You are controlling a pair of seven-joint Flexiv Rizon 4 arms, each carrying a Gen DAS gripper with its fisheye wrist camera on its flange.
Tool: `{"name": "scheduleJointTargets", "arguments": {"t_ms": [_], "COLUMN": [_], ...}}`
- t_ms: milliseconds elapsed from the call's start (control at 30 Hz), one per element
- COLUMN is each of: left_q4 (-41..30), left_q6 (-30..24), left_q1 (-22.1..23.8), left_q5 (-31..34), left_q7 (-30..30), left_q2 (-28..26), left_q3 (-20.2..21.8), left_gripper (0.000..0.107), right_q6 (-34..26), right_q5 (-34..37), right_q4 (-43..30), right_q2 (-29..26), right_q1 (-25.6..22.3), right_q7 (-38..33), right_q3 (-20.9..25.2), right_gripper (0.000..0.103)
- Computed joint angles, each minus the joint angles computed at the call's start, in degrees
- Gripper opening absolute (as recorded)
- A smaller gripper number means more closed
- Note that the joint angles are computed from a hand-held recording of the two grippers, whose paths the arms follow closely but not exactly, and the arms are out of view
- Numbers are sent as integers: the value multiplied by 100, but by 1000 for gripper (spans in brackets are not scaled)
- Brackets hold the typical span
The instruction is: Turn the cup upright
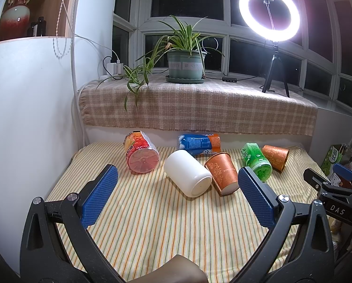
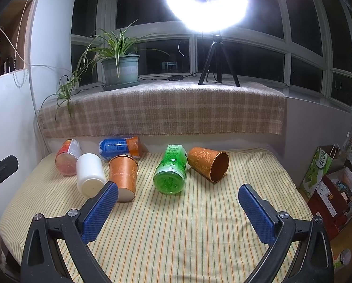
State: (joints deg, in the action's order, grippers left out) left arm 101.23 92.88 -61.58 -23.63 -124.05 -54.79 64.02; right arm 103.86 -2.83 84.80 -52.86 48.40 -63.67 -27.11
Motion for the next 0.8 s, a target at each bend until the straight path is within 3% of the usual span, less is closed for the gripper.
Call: {"name": "scheduleJointTargets", "arguments": {"t_ms": [800], "left_q4": [-13], "left_q6": [-29], "left_q1": [-8], "left_q5": [46], "left_q7": [-40], "left_q2": [11], "left_q3": [20], "left_gripper": [103], "right_q6": [-38], "right_q5": [-34], "right_q4": [-6], "right_q2": [13], "right_q1": [-11], "right_q7": [33], "right_q3": [13], "right_gripper": [103]}}
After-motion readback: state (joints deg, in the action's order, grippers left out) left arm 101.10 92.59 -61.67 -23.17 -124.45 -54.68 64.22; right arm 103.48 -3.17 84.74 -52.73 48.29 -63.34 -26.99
